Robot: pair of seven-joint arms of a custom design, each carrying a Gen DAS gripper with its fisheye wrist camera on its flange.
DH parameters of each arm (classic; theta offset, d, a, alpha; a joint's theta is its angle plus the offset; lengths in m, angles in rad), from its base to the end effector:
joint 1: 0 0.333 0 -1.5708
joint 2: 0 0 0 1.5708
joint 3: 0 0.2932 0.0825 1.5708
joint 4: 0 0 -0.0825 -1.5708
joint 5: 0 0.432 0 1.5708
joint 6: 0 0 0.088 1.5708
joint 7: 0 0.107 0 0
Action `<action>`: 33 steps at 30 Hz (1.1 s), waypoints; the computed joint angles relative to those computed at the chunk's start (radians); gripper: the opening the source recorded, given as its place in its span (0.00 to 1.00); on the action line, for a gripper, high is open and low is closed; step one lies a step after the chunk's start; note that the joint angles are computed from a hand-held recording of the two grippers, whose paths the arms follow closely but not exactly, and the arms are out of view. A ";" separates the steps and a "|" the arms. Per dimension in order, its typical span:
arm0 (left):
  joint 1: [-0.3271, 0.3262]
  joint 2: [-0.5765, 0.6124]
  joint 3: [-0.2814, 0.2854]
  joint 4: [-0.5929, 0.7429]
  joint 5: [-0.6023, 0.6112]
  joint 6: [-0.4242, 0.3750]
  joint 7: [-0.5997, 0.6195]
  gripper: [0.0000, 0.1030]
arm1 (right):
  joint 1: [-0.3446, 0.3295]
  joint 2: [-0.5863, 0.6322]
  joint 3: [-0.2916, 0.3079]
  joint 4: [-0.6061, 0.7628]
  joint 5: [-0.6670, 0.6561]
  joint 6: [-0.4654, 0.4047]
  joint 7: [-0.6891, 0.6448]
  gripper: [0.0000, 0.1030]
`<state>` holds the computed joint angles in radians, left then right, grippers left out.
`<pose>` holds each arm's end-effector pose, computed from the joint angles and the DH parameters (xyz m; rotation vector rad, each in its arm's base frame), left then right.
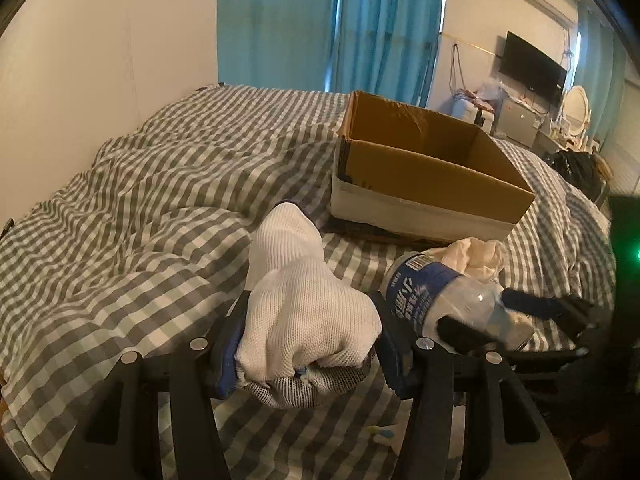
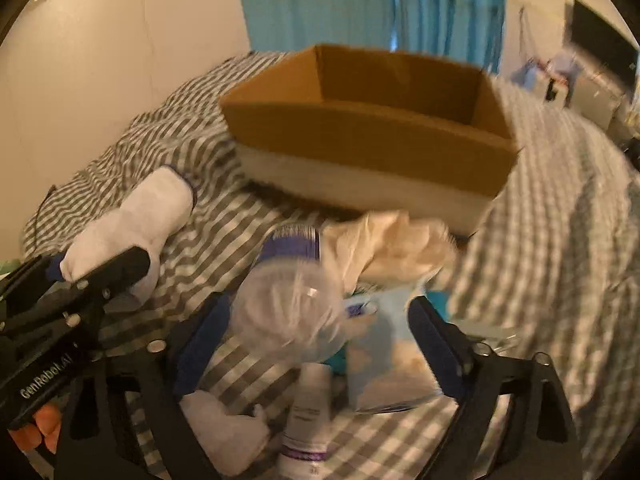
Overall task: Organize objects
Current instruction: 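Grasp the white sock with the left tool while the right tool grasps the swab canister, then carry the sock and canister into the box and open both tools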
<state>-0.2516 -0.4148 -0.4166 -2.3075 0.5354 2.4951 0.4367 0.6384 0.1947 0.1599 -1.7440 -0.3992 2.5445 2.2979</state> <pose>0.4083 -0.3433 0.5172 -1.8581 1.6706 -0.7716 0.4920 0.5020 0.4893 -2.0416 1.4746 -0.3948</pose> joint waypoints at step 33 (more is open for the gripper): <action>0.000 0.064 -0.021 0.203 0.015 0.032 0.094 0.55 | -0.127 -0.345 0.111 -0.161 -0.343 0.008 0.149 0.61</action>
<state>-0.2513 -0.3513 -0.4381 -2.1049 0.5508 2.5274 0.5303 0.5113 -0.1506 0.2705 -1.9053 -0.7425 2.5527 2.4469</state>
